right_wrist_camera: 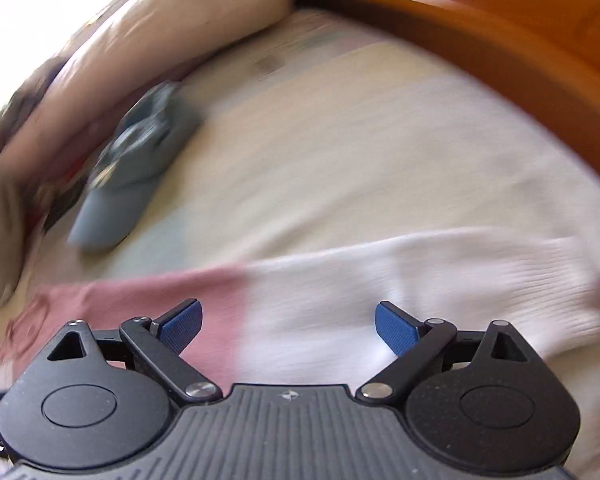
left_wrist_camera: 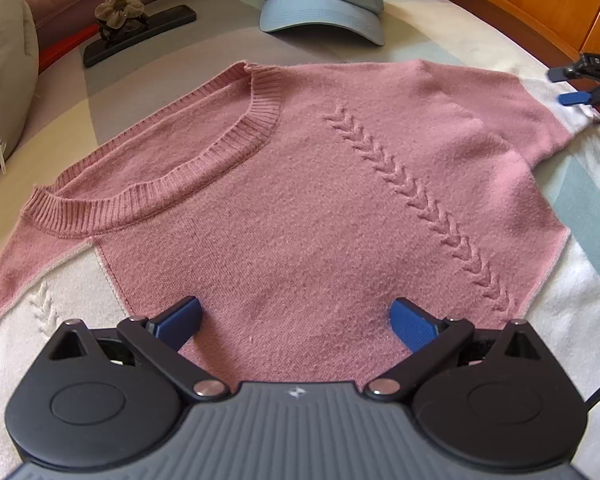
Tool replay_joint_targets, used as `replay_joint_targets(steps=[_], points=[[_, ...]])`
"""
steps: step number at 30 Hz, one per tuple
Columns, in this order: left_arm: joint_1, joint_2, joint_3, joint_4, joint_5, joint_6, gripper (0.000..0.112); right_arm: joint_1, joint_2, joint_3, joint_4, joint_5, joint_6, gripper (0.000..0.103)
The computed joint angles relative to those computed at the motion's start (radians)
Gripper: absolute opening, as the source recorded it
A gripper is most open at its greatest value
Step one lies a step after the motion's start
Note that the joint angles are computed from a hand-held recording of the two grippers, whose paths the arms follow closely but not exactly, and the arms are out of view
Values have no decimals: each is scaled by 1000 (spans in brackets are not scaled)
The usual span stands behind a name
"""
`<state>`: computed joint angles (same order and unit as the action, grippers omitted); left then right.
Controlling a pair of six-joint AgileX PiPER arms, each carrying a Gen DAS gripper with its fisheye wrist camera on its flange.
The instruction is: Fold clothes
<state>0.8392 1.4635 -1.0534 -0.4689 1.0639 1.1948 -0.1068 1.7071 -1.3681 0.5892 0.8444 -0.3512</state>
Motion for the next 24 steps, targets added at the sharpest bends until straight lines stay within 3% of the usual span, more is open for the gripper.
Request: replay_joint_targets(steps=[4,7,10,13,19,21,24], points=[[-7,6,-7,10,1,-8,101,-91,24,-76,-55,45,60,96],[-21,5,-10,26,-3,-35,101,-46,3,-81,-215,10,250,98],[-28,-2,-3,33,-14,-42,101,47,-40,-40,-218,3,225,98],[-24,-6,7,25,-24,-24,101,198,-50,-2,-370,-26,222,100],[10,-23,6,-20,-26,43,100,293,-21,-4,-598,-28,406,103],[31,-38,6,-54,-26,63,100,315,-60,0,-547,-28,335,103],[44,-53,6,-59,-35,54,100,454,-157,51,-499,-44,187,103]])
